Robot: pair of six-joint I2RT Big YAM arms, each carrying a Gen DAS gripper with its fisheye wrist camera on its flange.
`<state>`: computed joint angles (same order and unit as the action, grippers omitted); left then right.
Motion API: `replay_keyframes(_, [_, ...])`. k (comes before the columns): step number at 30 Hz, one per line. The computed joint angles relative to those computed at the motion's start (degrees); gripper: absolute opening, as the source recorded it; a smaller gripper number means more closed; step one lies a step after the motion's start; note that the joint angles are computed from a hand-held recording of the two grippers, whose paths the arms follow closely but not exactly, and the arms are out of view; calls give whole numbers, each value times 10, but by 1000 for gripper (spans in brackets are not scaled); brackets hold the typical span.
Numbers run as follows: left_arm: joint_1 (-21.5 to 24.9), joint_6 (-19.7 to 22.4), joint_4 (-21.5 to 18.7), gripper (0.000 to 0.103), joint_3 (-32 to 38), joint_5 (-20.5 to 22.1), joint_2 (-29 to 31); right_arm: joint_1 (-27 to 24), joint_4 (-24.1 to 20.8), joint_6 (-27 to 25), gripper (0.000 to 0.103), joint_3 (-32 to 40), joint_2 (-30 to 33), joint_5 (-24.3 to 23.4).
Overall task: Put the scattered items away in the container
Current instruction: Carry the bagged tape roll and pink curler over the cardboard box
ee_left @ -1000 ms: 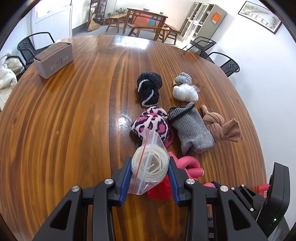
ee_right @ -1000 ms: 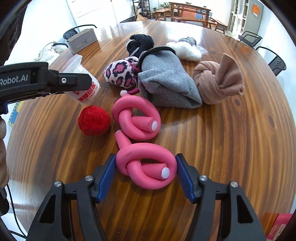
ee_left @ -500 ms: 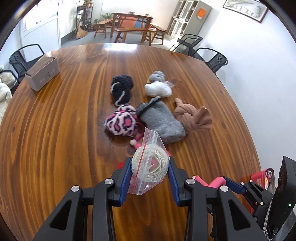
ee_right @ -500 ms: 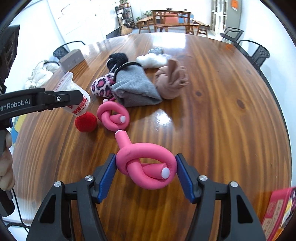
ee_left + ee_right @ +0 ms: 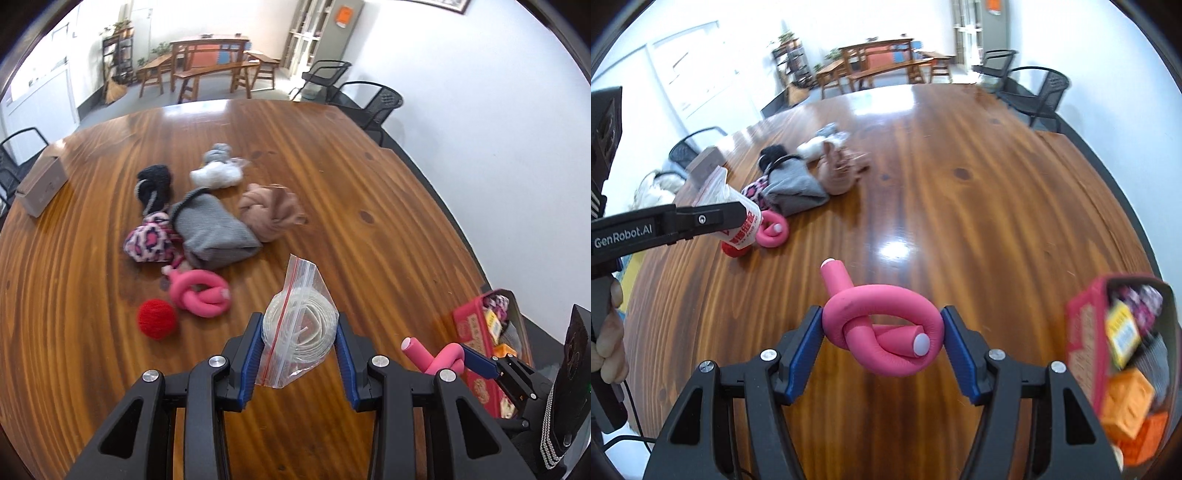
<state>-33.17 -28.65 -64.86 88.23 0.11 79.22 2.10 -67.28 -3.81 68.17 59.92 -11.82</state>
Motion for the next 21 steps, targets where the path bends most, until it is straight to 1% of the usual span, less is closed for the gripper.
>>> replay_keyframes(5, [-51,4,5,39,36,8,27,-79,-22,-8,68,-8,-41,-9])
replay_keyframes(10, [-106,11,8,39,82,17,61,-187,-44,-34,68,-3,-68,-21])
replay_keyframes(16, [-165,19,5,39,137,26,103,-331,-59,-66,68,17,-72,-54])
replay_keyframes(21, [-205,27,-2,39,188,28,141,-418,-64,-99,68,37,-62,-83])
